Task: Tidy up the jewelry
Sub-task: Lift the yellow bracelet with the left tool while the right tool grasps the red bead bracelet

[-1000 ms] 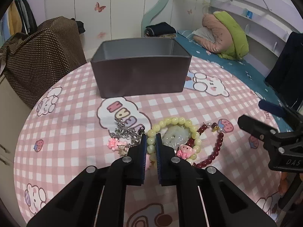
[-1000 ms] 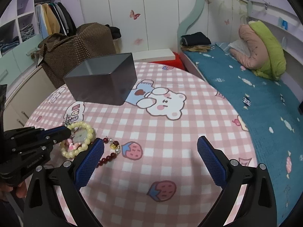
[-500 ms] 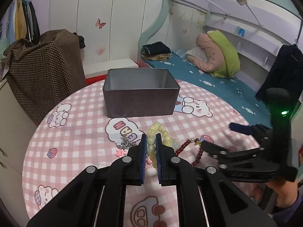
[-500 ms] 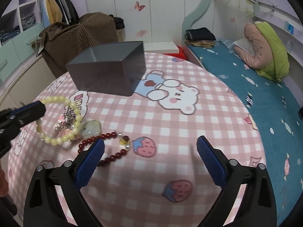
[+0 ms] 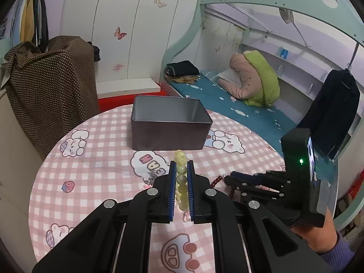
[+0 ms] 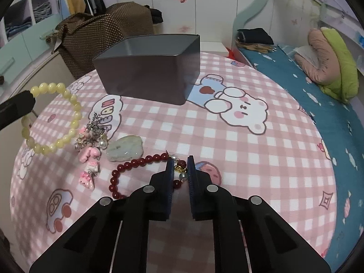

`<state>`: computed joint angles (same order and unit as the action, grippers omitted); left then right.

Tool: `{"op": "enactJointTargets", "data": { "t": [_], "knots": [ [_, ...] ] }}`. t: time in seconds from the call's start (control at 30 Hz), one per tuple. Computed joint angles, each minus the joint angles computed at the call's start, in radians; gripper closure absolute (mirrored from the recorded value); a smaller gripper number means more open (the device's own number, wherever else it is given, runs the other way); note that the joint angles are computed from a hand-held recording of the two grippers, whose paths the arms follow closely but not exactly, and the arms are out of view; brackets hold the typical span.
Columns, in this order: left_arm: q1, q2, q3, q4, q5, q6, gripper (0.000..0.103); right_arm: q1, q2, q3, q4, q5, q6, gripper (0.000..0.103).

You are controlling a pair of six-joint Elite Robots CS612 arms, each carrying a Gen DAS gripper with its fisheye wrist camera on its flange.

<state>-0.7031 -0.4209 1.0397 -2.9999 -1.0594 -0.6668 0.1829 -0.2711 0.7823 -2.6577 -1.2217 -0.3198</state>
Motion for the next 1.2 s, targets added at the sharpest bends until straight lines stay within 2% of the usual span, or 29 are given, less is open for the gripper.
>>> {"op": "enactJointTargets", "data": {
  "t": [0.07, 0.13, 0.2, 0.33, 0.5, 0.6, 0.7, 0.9, 0.93, 1.0, 1.03, 1.1, 1.2],
  "knots": [
    [0.001, -0.003, 0.004, -0.009, 0.001, 0.002, 0.095, -0.009, -0.003, 0.002, 0.021, 0.061, 0.015, 0.092],
    [0.003, -0.007, 0.01, -0.024, 0.001, 0.003, 0.095, -0.01, -0.012, 0.017, -0.006, 0.061, 0.02, 0.093],
    [0.004, -0.01, 0.011, -0.035, 0.002, 0.013, 0.095, -0.014, -0.021, 0.03, -0.029, 0.09, 0.034, 0.101],
    [0.008, -0.011, 0.006, -0.071, -0.012, 0.037, 0.095, -0.015, -0.036, 0.042, -0.074, 0.107, 0.037, 0.101],
    [0.008, -0.008, -0.008, -0.063, -0.009, 0.058, 0.095, -0.014, -0.03, 0.004, 0.008, 0.115, 0.017, 0.097],
    [0.004, -0.009, -0.002, -0.049, -0.003, 0.055, 0.095, -0.007, -0.032, 0.02, 0.003, 0.046, 0.015, 0.097],
    [0.004, -0.006, -0.001, -0.035, -0.017, 0.041, 0.095, -0.004, -0.021, 0.004, 0.045, 0.021, 0.001, 0.097],
    [0.004, -0.01, 0.011, -0.038, -0.02, 0.035, 0.095, 0.0, -0.019, 0.013, 0.033, -0.007, -0.007, 0.095],
    [0.004, -0.011, 0.013, -0.04, -0.019, 0.034, 0.095, 0.0, -0.019, 0.013, 0.034, -0.003, -0.008, 0.091],
    [0.004, -0.012, 0.017, -0.043, -0.022, 0.03, 0.095, 0.0, -0.019, 0.013, 0.033, -0.008, -0.011, 0.061],
    [0.004, -0.012, 0.018, -0.043, -0.023, 0.029, 0.095, 0.002, -0.02, 0.019, 0.015, -0.019, -0.01, 0.042],
    [0.004, -0.012, 0.017, -0.042, -0.025, 0.03, 0.095, 0.003, -0.024, 0.034, -0.025, -0.026, -0.014, 0.042],
    [0.004, -0.012, 0.016, -0.039, -0.029, 0.03, 0.095, 0.003, -0.017, 0.021, -0.017, -0.024, -0.008, 0.046]
  ]
}}
